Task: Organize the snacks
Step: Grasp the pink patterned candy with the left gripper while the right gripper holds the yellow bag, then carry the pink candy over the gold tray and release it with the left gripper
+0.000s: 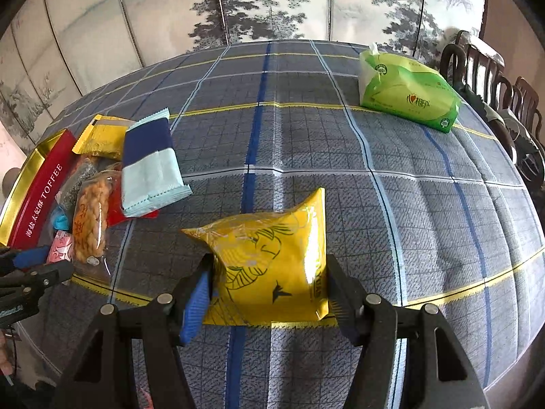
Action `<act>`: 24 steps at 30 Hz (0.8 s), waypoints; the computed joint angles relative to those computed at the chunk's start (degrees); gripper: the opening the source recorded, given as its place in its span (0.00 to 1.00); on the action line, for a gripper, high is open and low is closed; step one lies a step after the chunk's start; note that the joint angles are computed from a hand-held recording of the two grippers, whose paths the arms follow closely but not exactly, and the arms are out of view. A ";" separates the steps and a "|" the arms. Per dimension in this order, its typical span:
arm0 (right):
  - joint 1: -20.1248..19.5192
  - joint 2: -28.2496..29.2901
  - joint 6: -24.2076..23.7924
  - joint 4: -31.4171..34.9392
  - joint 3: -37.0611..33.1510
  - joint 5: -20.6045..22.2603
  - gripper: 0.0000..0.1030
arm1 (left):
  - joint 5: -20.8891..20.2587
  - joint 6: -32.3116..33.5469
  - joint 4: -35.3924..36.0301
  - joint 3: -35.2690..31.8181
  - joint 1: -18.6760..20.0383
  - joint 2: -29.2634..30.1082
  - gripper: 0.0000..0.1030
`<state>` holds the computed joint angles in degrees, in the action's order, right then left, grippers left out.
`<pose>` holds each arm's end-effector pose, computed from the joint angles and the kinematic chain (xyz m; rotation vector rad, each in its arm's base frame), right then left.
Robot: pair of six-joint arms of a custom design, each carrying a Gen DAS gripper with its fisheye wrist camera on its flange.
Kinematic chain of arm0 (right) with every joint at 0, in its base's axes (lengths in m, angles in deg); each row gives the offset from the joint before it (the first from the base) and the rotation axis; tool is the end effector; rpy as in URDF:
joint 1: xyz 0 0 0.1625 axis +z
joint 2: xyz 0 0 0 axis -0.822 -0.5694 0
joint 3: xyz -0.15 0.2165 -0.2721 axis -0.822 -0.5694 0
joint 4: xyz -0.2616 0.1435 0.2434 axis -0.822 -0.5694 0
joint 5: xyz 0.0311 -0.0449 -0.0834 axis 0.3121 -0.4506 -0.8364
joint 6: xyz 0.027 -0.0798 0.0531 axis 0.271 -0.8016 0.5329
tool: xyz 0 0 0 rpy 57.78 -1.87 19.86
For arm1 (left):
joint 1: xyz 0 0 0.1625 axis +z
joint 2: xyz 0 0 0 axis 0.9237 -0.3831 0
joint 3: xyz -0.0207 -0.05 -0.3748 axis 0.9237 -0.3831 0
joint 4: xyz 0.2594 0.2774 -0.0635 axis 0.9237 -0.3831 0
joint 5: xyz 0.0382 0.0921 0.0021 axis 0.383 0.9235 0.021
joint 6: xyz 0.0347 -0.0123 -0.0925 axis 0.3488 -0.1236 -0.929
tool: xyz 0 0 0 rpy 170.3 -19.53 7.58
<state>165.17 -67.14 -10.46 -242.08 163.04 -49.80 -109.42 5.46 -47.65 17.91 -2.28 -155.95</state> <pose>0.3049 -0.6243 -0.0261 0.6250 -2.3971 0.5222 -0.0268 -0.5547 0.2788 -0.0089 2.3417 -0.5168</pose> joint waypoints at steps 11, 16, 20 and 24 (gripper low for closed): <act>0.14 -0.05 0.03 -0.04 0.22 -0.27 0.62 | -0.06 2.10 -1.51 1.23 -0.25 -0.86 0.27; 0.27 -0.01 -0.40 -0.04 0.25 -0.67 0.62 | -0.58 2.37 -1.22 2.18 -0.78 -2.65 0.26; 0.41 0.11 -0.46 0.35 -0.06 -0.98 0.62 | -0.18 2.90 -0.87 3.05 -1.68 -4.02 0.26; 0.45 0.09 -0.44 0.48 -0.09 -1.08 0.62 | -0.26 3.23 -0.32 3.70 -2.43 -5.45 0.26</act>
<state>165.61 -67.05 -10.91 -241.60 162.94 -50.88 -109.69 8.69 -47.96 21.61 -4.71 -161.41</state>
